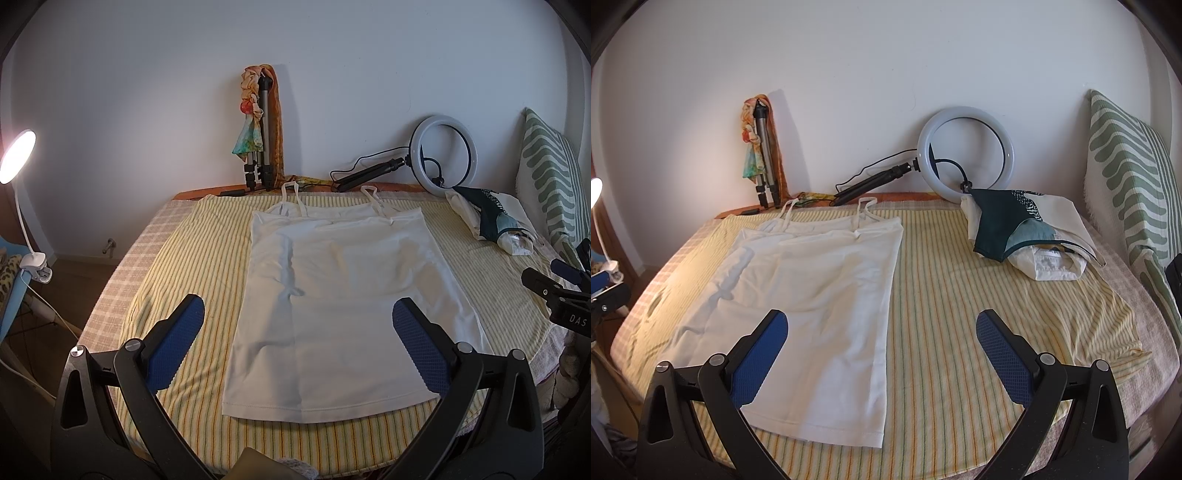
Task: Fold small clothes
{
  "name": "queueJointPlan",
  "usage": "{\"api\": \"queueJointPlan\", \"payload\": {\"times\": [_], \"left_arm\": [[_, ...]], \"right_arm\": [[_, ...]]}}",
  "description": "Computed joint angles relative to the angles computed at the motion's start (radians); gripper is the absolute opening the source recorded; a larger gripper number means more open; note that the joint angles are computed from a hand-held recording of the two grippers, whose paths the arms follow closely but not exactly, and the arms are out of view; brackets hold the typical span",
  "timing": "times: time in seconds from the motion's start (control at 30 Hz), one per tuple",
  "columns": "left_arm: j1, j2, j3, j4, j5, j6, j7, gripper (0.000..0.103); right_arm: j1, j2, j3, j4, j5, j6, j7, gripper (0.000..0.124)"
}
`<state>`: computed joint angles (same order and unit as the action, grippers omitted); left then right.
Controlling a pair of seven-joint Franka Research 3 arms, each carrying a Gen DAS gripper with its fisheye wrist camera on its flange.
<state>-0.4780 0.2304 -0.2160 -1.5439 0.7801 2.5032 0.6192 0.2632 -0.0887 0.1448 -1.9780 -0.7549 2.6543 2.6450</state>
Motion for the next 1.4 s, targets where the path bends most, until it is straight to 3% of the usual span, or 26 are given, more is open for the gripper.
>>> {"api": "queueJointPlan", "payload": {"times": [1.03,1.4], "left_arm": [[0.035,-0.029,0.002,-0.051,-0.016,-0.009,-0.020,0.103],[0.103,-0.046,-0.009,-0.131,-0.184,0.039,0.049,0.103]], "right_arm": [[0.052,0.070,-0.020,0.089,0.023,-0.016,-0.056,0.102],[0.095,0.160,-0.048,0.216,0.270,-0.024,-0.294,0.102]]}}
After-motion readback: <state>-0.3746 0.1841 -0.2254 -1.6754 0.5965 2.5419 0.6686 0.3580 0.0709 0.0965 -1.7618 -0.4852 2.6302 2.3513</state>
